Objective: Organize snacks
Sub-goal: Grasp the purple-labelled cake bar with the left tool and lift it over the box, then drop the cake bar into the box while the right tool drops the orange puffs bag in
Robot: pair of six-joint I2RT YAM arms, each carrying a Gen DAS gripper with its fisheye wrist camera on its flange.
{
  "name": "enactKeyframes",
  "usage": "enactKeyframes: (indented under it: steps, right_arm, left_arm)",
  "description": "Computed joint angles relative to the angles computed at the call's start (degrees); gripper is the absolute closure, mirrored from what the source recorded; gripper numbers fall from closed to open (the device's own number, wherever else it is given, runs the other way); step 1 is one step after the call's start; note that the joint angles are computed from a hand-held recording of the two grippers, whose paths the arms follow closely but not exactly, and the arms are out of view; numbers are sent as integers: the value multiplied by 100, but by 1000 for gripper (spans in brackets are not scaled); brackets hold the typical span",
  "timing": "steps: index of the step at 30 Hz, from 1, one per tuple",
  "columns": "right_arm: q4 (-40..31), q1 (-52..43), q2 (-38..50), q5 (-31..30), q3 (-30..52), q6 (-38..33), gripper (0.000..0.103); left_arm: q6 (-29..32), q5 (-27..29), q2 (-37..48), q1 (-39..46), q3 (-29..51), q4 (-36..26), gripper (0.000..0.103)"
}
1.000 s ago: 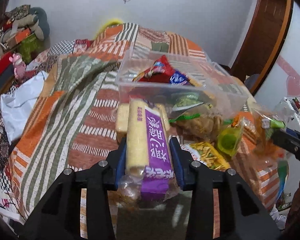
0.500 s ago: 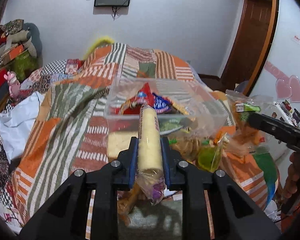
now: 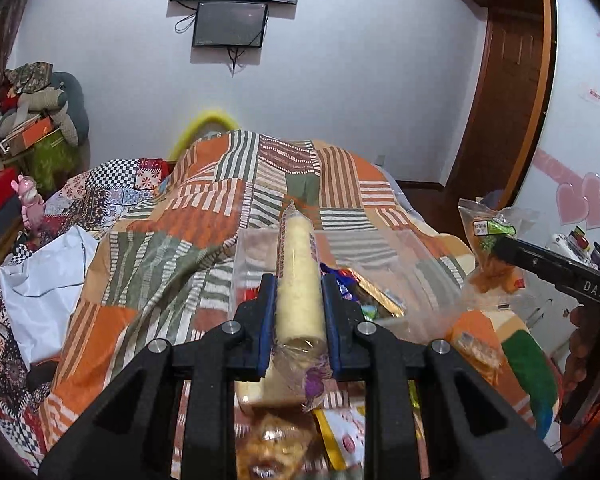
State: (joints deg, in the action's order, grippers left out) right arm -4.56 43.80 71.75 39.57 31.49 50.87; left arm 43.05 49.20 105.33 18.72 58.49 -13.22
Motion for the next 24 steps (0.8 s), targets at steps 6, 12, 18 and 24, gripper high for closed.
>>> enactKeyframes:
  steps: [6, 12, 18, 24]
  right_arm:
    - [263, -605, 333, -444, 90, -373, 52]
    - [573, -1158, 676, -958, 168, -713, 52]
    - [653, -1482, 1243, -1263, 477, -1082, 52]
    - [737, -1750, 1882, -1544, 781, -1275, 52]
  left_arm:
    - [-502, -287, 424, -350, 342, 449, 81]
    - [-703, -700, 870, -688, 629, 744, 81]
    - [-862, -994, 1343, -929, 1047, 804, 81]
    - [-993, -1284, 1764, -1154, 1423, 776, 81]
